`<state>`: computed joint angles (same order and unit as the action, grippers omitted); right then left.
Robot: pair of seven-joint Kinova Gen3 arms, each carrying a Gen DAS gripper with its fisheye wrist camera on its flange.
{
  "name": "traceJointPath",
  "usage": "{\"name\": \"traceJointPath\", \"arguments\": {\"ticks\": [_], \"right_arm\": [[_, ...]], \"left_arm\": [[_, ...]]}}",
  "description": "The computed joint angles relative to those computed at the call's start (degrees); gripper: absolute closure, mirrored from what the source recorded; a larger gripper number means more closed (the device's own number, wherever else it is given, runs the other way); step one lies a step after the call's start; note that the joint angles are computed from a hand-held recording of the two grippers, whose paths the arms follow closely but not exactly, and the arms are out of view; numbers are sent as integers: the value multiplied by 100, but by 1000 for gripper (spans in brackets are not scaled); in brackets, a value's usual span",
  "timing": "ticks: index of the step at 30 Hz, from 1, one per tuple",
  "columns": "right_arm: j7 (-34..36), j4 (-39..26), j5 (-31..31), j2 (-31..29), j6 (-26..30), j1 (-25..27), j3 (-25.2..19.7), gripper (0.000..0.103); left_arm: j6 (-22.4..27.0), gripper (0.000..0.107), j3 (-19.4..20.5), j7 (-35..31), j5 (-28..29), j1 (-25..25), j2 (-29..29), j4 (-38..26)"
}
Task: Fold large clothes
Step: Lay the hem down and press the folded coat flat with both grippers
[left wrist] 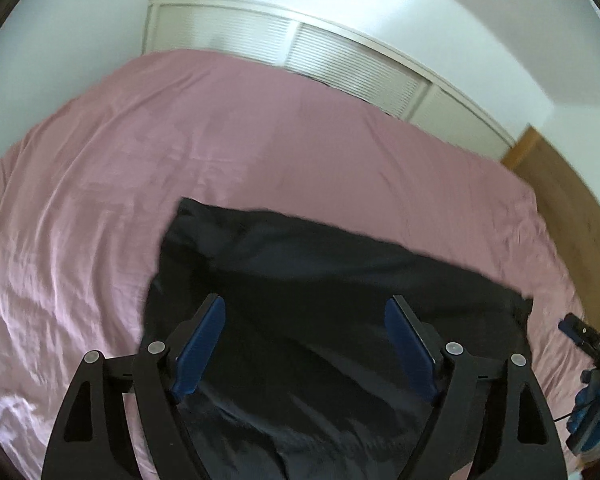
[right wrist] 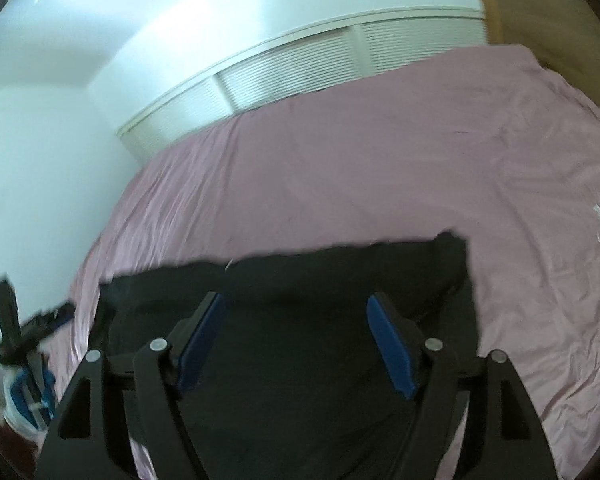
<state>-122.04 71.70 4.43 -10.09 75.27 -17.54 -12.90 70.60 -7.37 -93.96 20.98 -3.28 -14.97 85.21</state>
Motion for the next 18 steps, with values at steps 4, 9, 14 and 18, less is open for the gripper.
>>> {"name": "traceJointPath", "arguments": {"ticks": [4,9,14,18], "right_arm": [[-361,277,597,65,-9,-316,-683,30],[-640,496,1108,298,-89,-809,-958,30],[-786,636,1287,533,-163,-1112,-727,29],[-669,805,1168,630,-313,-1110,-404,29]], "left_arm": [[-314,24,613,178,-532,175,-252,342],[-635,24,1022,339,-882,506,-261,679],[-877,24,1377,670,-1334,713,-39,806],[-1078,21,1497,985,-1642,806,147,874]]}}
